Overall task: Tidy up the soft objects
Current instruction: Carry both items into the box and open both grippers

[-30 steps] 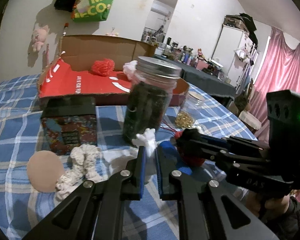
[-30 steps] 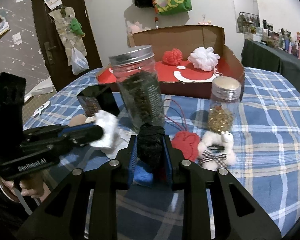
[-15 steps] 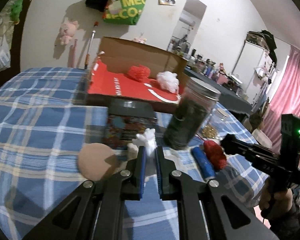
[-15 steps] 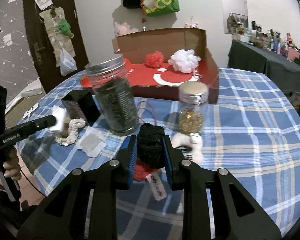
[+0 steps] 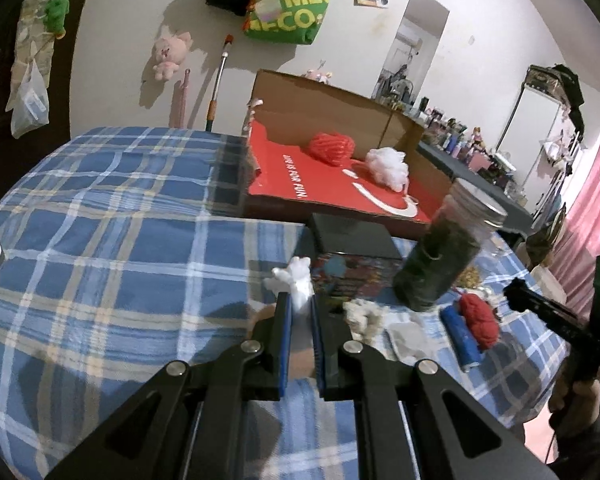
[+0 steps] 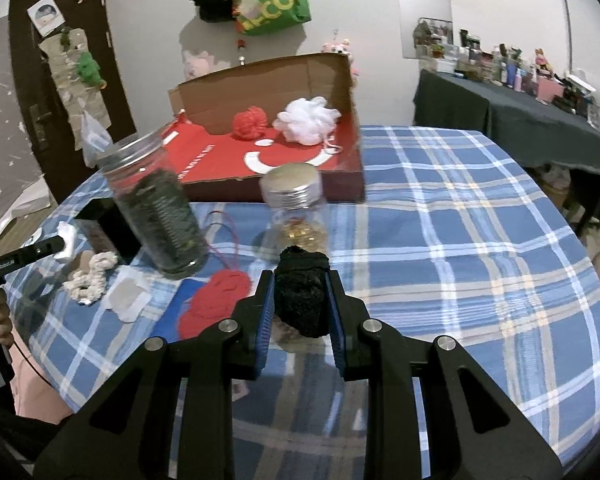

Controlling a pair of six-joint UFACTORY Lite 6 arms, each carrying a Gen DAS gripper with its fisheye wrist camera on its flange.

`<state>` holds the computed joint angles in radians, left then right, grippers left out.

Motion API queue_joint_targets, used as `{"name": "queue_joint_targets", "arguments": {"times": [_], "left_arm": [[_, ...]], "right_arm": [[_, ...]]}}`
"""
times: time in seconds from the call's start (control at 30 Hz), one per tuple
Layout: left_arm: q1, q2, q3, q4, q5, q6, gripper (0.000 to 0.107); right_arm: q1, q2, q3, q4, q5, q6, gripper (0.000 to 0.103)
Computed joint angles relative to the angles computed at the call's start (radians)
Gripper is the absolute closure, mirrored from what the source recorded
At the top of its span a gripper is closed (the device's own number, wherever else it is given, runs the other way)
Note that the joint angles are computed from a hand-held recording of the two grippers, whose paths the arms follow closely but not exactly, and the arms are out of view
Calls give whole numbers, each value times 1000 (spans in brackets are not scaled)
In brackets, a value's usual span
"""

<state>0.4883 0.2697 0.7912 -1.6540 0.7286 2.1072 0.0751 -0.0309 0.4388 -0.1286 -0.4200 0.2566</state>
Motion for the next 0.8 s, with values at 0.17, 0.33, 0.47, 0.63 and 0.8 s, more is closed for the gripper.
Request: {"name": "queue_joint_targets", "arguments": {"times": [0.17,0.33,0.47,0.63,0.8], "left_arm": [[-21,71,98,24,-53,-25,97],[-53,148,207,46,-93,-24,97],[-78,218,307,81,-120,-30,97],[-86,288,421,166,-82,-80,97],[-105,315,484,195,-46,-61,97]], "right_arm": [[-61,50,53,-75,12,38,80],[-136,131,152,-278,16,179,80],[-188,192,241,-432,16,269,80],[-219,262,342,-610,16,366,80],[-225,346,448,-693,52,401,80]]}}
